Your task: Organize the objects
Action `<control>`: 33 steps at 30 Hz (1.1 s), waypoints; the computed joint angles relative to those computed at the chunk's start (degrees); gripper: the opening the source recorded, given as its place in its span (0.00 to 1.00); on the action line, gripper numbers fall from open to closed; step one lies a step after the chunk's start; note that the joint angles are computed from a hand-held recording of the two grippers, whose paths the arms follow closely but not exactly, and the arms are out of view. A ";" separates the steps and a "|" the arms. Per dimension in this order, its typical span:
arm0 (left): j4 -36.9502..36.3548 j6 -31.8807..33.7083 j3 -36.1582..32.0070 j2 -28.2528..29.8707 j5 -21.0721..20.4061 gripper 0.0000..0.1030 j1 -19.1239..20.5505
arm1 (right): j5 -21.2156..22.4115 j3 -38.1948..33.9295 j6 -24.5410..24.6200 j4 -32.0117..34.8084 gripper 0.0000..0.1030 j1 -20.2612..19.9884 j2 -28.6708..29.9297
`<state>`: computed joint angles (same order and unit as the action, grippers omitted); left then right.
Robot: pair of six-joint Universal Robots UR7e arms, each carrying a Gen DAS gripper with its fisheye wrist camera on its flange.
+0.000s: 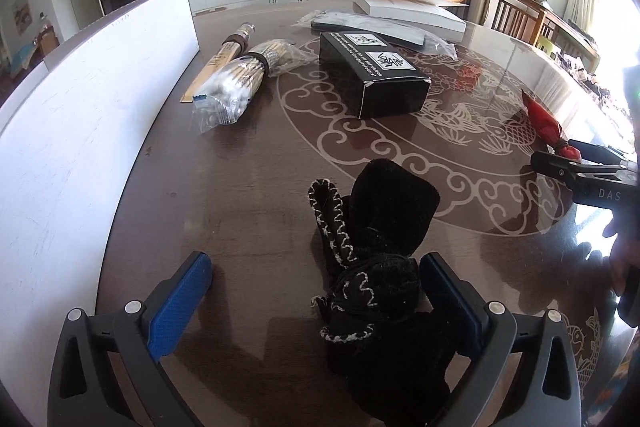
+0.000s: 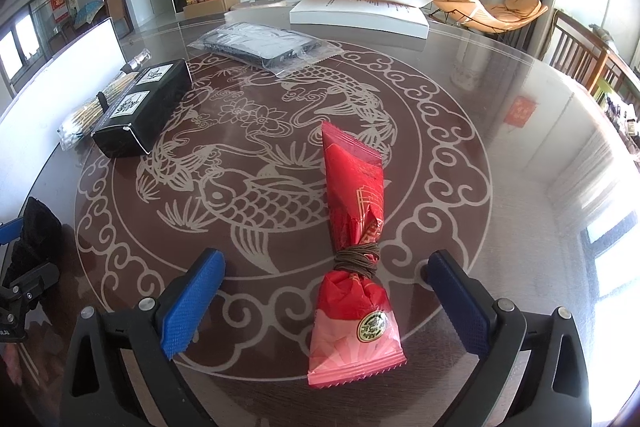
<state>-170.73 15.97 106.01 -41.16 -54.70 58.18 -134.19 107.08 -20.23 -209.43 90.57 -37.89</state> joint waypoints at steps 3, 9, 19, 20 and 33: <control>-0.11 0.05 0.07 -0.02 0.01 1.00 0.01 | -0.03 0.00 0.01 0.01 0.99 0.02 -0.01; -0.19 -0.04 0.13 -0.04 0.07 1.00 -0.02 | 0.05 -0.13 0.09 0.34 1.00 -0.03 0.03; -0.18 -0.05 0.12 -0.03 0.06 1.00 -0.01 | 0.07 -0.01 0.06 0.29 1.00 -0.06 -0.05; -0.18 -0.05 0.12 -0.03 0.06 1.00 -0.01 | 0.07 -0.01 0.06 0.29 1.00 -0.06 -0.05; -0.15 -0.02 0.14 -0.09 0.03 1.00 0.00 | 0.08 -0.02 0.04 0.30 1.00 -0.08 -0.04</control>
<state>-170.88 15.95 106.16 -41.25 -54.67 58.18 -134.11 107.06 -20.19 -209.13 90.49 -37.93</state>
